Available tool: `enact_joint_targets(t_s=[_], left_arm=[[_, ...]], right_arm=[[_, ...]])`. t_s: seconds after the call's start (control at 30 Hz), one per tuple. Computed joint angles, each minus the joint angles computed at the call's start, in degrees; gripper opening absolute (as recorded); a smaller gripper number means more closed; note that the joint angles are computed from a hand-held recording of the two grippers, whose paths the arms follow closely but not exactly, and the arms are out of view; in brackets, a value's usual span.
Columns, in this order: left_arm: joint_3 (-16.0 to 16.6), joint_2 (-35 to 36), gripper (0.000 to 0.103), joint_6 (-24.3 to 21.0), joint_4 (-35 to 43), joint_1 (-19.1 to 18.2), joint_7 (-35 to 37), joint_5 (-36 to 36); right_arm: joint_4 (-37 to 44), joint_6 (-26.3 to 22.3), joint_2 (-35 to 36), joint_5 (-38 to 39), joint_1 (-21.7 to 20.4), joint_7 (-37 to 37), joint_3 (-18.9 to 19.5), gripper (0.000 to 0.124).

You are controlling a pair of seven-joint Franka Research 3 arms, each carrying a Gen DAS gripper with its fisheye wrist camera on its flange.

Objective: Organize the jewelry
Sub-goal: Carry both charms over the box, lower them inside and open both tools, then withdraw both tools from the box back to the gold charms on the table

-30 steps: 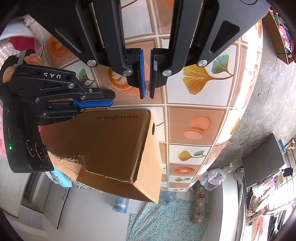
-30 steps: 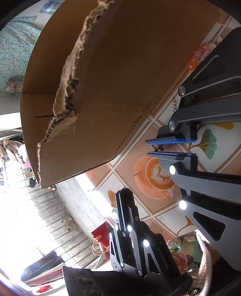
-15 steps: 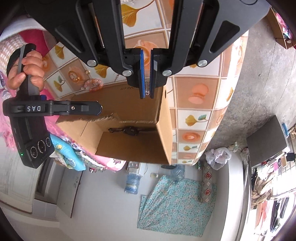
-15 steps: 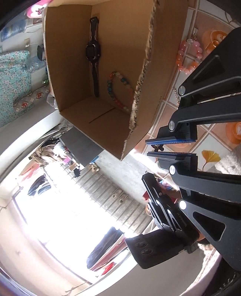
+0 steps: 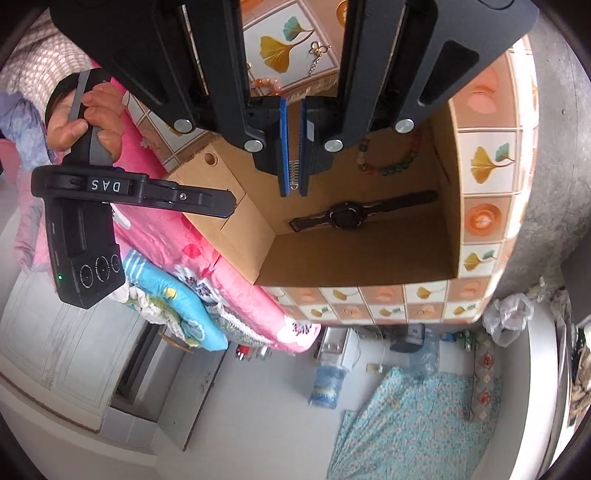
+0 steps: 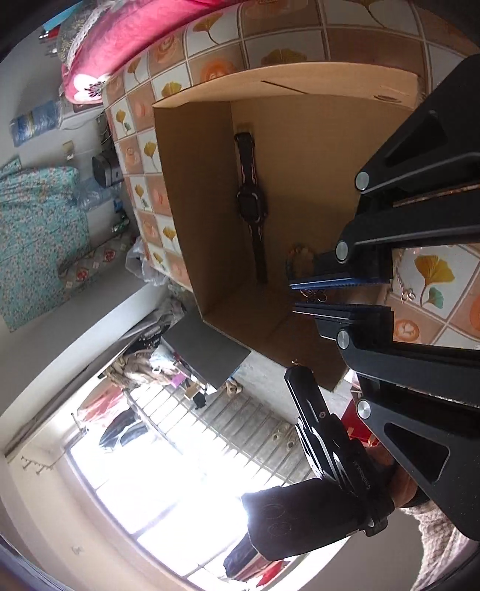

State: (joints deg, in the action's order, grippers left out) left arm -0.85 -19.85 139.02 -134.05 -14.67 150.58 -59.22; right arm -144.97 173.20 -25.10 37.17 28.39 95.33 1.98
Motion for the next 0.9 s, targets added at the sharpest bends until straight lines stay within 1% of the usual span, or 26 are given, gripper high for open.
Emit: enact_joint_targets(t_s=[0.03, 0.07, 0.1, 0.13, 0.2, 0.23, 0.37, 0.43, 0.47, 0.5, 0.53, 0.57, 0.63, 0.9], left_arm=[[-1.4, 2.6, 0.004, 0.4, 2.1, 0.4, -3.6, 2.7], [-2.7, 5.0, 0.004, 1.2, 3.7, 0.7, -6.7, 5.4], [-4.1, 7.2, 0.004, 2.5, 5.3, 1.0, -10.0, 8.6], [-5.0, 9.0, 0.004, 3.1, 6.8, 1.0, -12.3, 10.6], [-5.5, 12.4, 0.004, 1.8, 9.9, 1.0, -14.8, 12.2], [-6.3, 13.9, 0.004, 1.6, 11.2, 1.4, -17.5, 14.4], [-7.9, 17.8, 0.004, -0.1, 14.6, 2.7, -22.7, 17.6], [-8.5, 19.3, 0.004, -1.1, 16.4, 3.5, -24.9, 19.1], [-8.8, 19.9, 0.006, -1.5, 17.2, 3.8, -26.6, 20.4], [-9.1, 20.3, 0.016, -1.8, 17.7, 4.1, -28.1, 21.5], [-9.4, 20.3, 0.028, -1.6, 17.8, 4.3, -28.6, 21.8], [-9.7, 20.1, 0.030, -0.7, 17.5, 4.4, -28.8, 22.0], [-10.0, 20.0, 0.030, 0.3, 17.2, 4.5, -28.9, 22.6], [-9.9, 17.9, 0.031, 1.9, 15.4, 4.4, -28.8, 22.4]], right_arm=[[1.1, -1.9, 1.5, -1.2, -2.1, 1.7, 0.6, 0.008], [2.5, -4.1, 3.0, -1.8, -3.1, 2.4, 0.2, 0.008], [3.7, -5.5, 4.5, -1.7, -3.4, 2.4, -0.3, 0.008], [3.9, -5.9, 5.4, -1.6, -3.8, 2.5, -0.2, 0.008], [5.6, -7.9, 7.6, -1.3, -4.7, 1.8, -0.9, 0.008], [6.2, -8.4, 8.4, -1.0, -5.0, 1.4, -0.9, 0.008], [7.2, -10.0, 9.3, -2.7, -7.6, 2.7, 0.5, 0.008], [7.7, -10.4, 9.8, -2.8, -8.3, 2.9, 0.6, 0.008], [7.7, -10.3, 9.8, -3.7, -8.9, 3.6, 1.1, 0.009], [7.7, -10.1, 9.8, -4.4, -9.2, 3.9, 1.3, 0.009], [7.8, -10.0, 9.8, -4.5, -9.3, 3.8, 1.3, 0.009], [7.5, -9.9, 9.2, -4.5, -9.3, 4.0, 1.4, 0.009], [7.1, -9.4, 8.8, -4.3, -9.2, 3.9, 1.3, 0.009], [4.5, -7.9, 5.8, -9.0, -10.9, 7.9, 2.9, 0.009]])
